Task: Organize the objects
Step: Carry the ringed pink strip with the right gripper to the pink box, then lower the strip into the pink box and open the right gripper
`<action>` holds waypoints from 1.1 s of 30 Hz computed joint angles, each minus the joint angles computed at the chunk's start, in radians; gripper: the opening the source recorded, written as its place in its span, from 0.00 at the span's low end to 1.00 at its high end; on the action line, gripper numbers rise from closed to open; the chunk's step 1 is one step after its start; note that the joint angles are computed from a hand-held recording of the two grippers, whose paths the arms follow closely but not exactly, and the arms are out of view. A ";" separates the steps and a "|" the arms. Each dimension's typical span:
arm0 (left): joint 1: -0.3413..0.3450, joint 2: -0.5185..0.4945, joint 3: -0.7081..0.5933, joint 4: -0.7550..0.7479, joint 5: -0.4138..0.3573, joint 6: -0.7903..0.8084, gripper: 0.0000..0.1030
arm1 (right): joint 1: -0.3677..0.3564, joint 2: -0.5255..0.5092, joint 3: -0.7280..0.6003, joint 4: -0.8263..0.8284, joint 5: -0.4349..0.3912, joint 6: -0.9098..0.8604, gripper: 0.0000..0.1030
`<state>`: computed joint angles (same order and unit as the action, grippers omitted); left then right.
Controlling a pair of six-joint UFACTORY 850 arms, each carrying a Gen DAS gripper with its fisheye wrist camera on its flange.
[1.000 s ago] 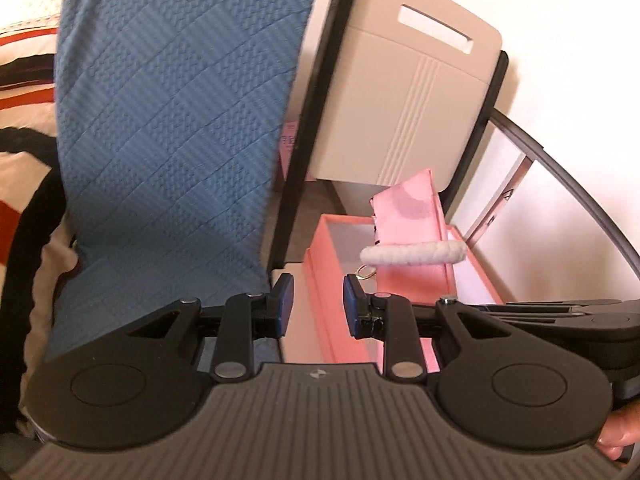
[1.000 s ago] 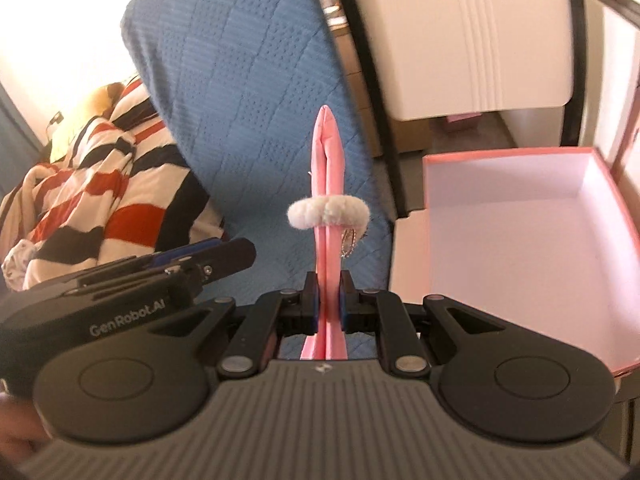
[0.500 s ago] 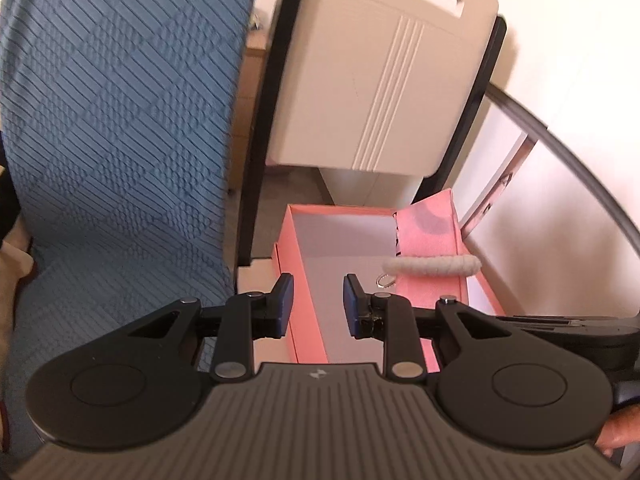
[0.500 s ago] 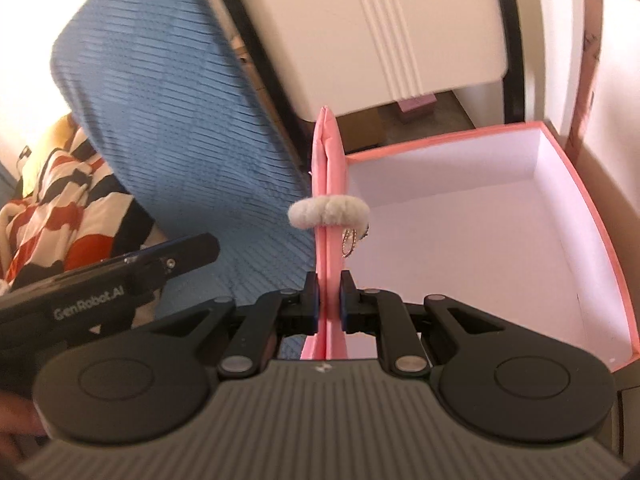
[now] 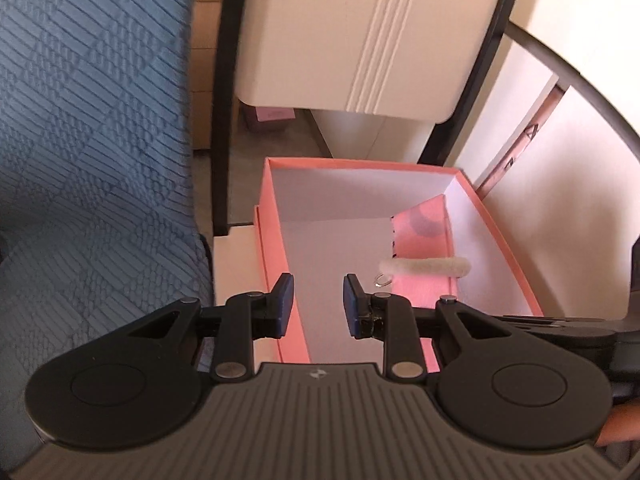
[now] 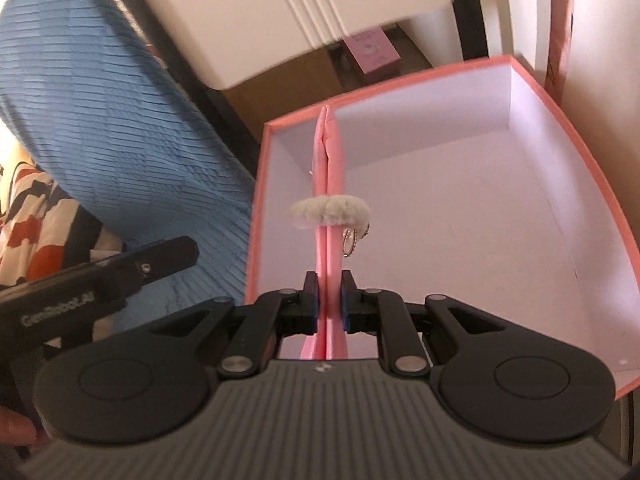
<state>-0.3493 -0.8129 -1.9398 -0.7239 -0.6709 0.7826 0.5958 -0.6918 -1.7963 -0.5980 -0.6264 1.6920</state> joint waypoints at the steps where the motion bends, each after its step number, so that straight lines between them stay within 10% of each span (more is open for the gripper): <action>1: -0.005 -0.011 -0.011 0.012 -0.002 -0.010 0.30 | -0.005 -0.001 0.007 0.008 0.004 -0.004 0.14; 15: -0.036 -0.129 -0.134 0.129 -0.042 -0.124 0.30 | -0.040 -0.015 0.071 0.072 0.043 -0.040 0.15; 22: -0.035 -0.133 -0.136 0.138 -0.050 -0.132 0.30 | -0.052 -0.011 0.097 0.103 0.063 -0.029 0.43; 33: -0.027 -0.063 -0.041 0.090 -0.016 -0.074 0.32 | -0.028 0.023 0.111 0.045 0.040 0.032 0.42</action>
